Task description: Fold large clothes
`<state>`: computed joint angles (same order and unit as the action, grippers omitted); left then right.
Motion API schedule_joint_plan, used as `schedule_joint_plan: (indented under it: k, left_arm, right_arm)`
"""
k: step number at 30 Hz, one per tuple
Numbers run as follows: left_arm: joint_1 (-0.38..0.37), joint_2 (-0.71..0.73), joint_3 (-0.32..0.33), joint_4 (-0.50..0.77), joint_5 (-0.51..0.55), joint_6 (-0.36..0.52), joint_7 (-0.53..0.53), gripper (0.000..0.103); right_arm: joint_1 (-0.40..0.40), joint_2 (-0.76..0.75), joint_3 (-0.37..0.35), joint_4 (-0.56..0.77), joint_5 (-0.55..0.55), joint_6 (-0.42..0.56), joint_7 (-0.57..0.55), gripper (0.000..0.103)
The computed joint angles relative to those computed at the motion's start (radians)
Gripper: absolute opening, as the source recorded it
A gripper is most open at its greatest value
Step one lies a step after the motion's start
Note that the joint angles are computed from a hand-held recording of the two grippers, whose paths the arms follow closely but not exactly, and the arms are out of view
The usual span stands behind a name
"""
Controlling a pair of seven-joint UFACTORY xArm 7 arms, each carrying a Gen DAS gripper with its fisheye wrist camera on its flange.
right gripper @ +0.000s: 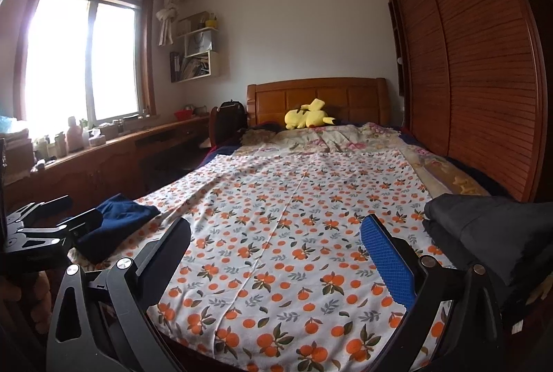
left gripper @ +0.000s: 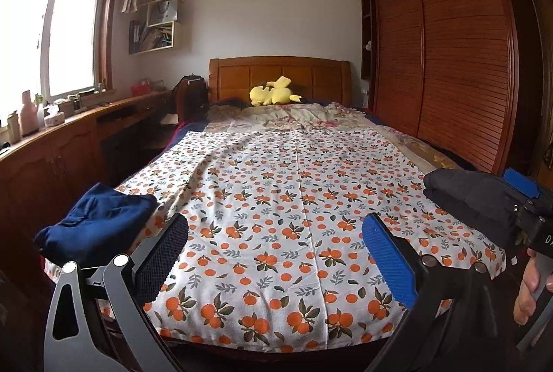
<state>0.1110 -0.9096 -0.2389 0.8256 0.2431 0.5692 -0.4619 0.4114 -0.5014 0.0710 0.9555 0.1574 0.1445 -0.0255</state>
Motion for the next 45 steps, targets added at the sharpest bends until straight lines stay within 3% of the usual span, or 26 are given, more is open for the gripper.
schedule_joint_plan:
  k: [45]
  left_arm:
    - [-0.002, -0.011, 0.01, -0.005, -0.005, 0.009, 0.013, 0.101]
  right_arm:
    - [0.005, 0.002, -0.005, -0.012, 0.01, -0.003, -0.006, 0.095]
